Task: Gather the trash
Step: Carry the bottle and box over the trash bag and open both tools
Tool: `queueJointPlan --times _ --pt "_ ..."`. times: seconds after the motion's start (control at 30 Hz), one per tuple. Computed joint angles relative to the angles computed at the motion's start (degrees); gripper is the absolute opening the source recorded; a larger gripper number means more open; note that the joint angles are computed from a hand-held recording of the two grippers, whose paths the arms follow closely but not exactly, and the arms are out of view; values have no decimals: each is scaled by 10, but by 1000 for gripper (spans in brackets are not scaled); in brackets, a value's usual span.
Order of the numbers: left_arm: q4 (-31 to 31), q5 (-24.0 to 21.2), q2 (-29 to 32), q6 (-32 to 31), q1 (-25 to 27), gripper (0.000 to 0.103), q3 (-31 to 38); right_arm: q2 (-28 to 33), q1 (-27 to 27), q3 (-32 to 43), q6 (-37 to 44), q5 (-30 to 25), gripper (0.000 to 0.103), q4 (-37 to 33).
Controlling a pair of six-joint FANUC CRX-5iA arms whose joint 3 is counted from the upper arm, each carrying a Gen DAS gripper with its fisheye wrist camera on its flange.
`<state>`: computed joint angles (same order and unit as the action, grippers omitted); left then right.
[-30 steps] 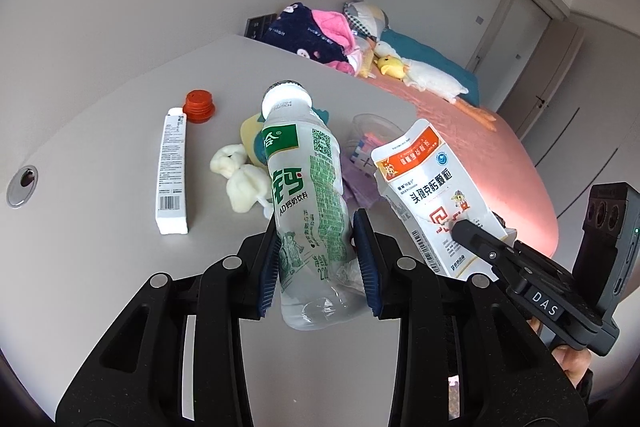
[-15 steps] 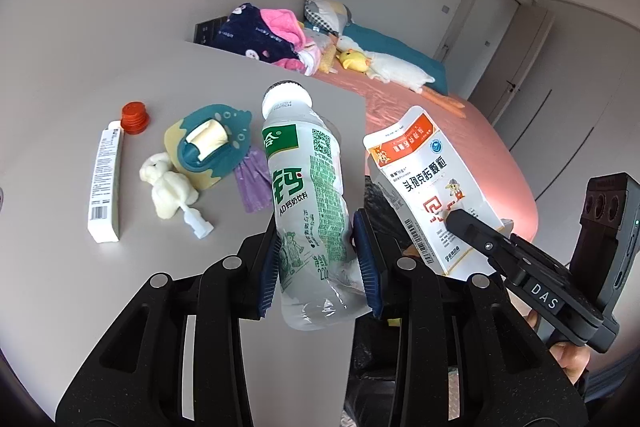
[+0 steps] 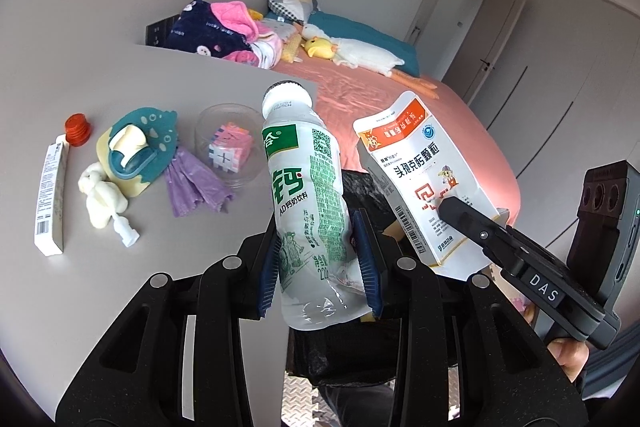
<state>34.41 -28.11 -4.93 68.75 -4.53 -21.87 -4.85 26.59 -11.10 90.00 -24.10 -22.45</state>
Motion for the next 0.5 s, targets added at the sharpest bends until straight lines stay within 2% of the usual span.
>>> queueJointPlan --times 0.5 --pt "14 -22 65 -26 -58 34 58 -26 -48 -32 -47 18 18 22"
